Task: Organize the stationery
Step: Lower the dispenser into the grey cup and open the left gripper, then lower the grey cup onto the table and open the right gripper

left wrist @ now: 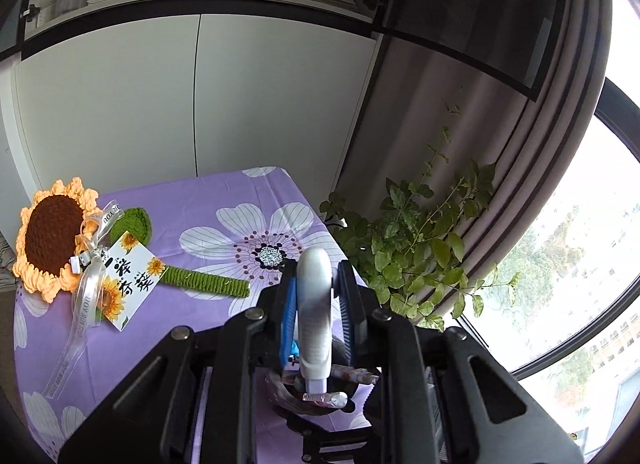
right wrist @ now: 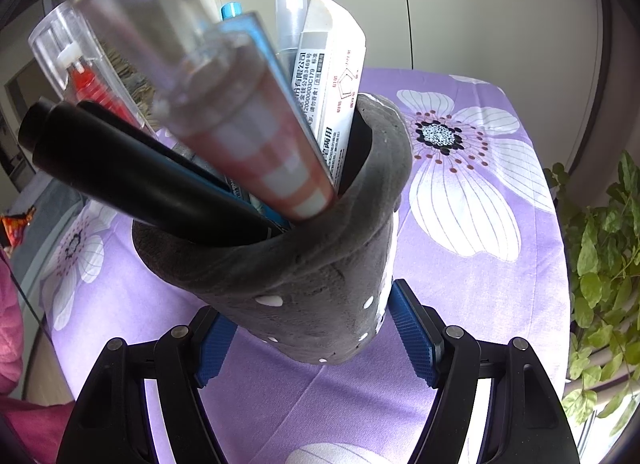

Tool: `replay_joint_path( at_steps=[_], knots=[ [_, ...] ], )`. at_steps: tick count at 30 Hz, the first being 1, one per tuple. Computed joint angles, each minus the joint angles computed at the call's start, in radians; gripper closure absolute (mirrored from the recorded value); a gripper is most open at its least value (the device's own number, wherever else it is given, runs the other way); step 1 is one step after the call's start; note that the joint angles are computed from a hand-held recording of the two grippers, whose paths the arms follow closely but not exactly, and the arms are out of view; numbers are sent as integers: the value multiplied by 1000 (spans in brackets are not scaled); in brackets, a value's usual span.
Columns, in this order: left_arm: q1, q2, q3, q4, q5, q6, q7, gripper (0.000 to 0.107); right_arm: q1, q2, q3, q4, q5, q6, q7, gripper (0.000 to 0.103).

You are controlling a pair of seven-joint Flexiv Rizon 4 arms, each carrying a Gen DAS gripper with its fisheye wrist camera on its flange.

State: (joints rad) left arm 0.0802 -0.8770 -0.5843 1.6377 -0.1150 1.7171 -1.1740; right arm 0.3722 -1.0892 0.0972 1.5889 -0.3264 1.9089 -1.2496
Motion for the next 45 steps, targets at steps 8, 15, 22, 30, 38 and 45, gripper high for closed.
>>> replay_joint_path(
  at_steps=[8,15,22,30,38,45],
  knots=[
    [-18,-49,3,-29,46,34,36,89,-20,-7,14,-8,-13,-5,-4,29],
    [4,-79,-18,-32,57,19,51,89,-18,-7,14,-8,-12,-5,-4,29],
    [63,-85,-71,27,105,44,57,89,-34,-8,25,-7,-22,-4,-8,29],
    [78,-64,-66,71,109,58,51,83,-54,-10,37,-6,-37,-6,-10,29],
    [117,-42,-47,153,172,184,-45,44,-51,-9,35,-5,-36,-5,-9,29],
    [-67,-5,256,177,103,315,-177,31,-48,-8,33,-5,-34,-5,-8,29]
  ],
)
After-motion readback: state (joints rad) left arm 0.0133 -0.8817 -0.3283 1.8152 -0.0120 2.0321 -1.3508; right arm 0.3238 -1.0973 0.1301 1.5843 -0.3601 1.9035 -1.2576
